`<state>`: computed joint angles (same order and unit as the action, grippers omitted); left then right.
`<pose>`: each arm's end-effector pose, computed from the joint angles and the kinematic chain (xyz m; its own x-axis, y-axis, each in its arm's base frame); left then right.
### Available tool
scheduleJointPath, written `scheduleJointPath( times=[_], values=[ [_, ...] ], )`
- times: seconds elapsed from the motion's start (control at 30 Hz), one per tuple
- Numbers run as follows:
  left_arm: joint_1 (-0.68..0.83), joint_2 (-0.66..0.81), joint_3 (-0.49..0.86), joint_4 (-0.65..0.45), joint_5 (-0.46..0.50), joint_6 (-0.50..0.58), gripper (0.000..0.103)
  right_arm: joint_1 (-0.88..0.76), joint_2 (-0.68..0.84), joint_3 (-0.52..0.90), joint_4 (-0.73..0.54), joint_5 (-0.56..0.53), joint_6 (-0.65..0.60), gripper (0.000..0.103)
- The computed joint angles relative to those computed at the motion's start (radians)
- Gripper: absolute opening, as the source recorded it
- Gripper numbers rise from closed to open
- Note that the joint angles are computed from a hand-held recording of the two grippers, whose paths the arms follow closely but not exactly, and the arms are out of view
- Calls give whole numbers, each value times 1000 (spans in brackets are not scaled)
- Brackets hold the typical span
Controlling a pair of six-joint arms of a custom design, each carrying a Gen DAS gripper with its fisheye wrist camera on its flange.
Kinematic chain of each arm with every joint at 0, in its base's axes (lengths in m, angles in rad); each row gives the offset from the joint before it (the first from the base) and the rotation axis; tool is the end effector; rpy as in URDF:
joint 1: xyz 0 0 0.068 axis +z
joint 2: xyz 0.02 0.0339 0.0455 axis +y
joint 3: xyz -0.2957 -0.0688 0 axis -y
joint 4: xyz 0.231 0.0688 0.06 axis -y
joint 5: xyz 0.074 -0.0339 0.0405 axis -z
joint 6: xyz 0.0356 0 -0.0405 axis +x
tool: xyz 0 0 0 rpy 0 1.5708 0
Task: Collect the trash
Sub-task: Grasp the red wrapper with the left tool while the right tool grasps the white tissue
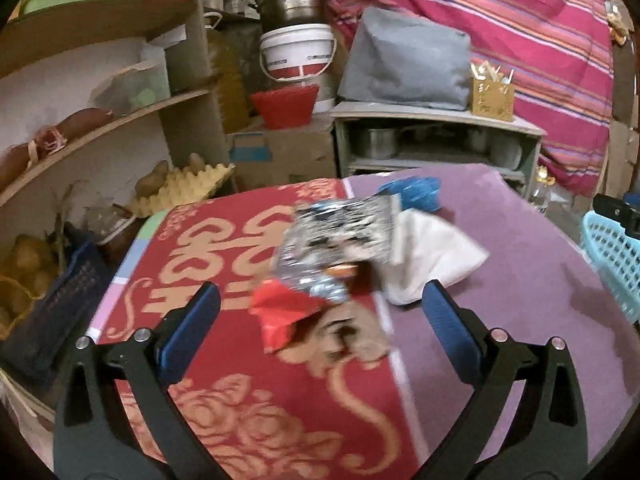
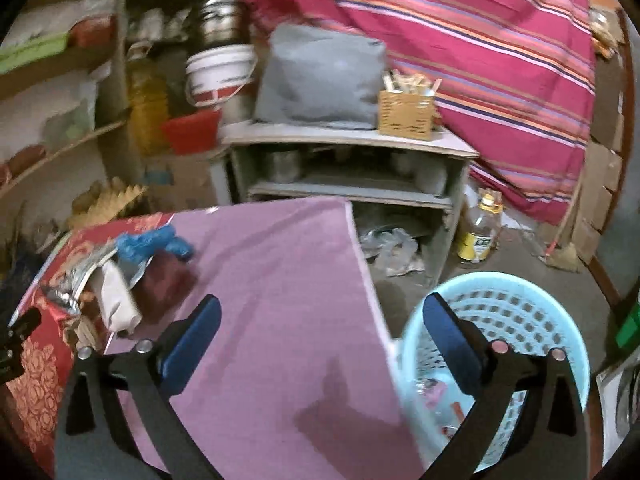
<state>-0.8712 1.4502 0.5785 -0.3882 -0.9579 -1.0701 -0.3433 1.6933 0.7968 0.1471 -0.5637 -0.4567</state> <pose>0.1562 -0.1403 0.1789 -0.5390 -0.1432 -0.8300 -0.4039 0.9087 0.1055 0.3110 -0.0910 0.1931 -0.5387 -0.2033 -0.8176 -0.3581 0.9337 0.0038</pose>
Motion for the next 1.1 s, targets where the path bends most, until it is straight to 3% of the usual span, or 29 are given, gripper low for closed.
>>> scheduleJointPath(
  times=[0.07,0.33,0.53,0.6,0.67,0.7,0.77,0.9,1.1],
  values=[
    [20,-36,-54,21,6,5,98,50,-6,-26,23,26,21,99],
    [175,-97,-246,324,155,203,97,214,3,-116,138,189,30,99],
    [302,-71,-300,520,266,342,93,240,41,-80,65,163,59,99],
    [332,-70,-303,552,285,385,85,248,53,-65,39,141,75,99],
    [374,-76,-309,588,343,434,59,260,61,-61,25,131,90,99],
    [393,-74,-311,603,376,453,52,267,63,-63,25,128,95,99],
    [424,-59,-314,635,432,481,25,288,62,-77,38,129,105,99],
    [424,-74,-330,669,457,504,0,332,52,-105,54,139,98,99],
    [357,-162,-319,600,401,500,0,391,36,-141,91,165,89,99]
  ],
)
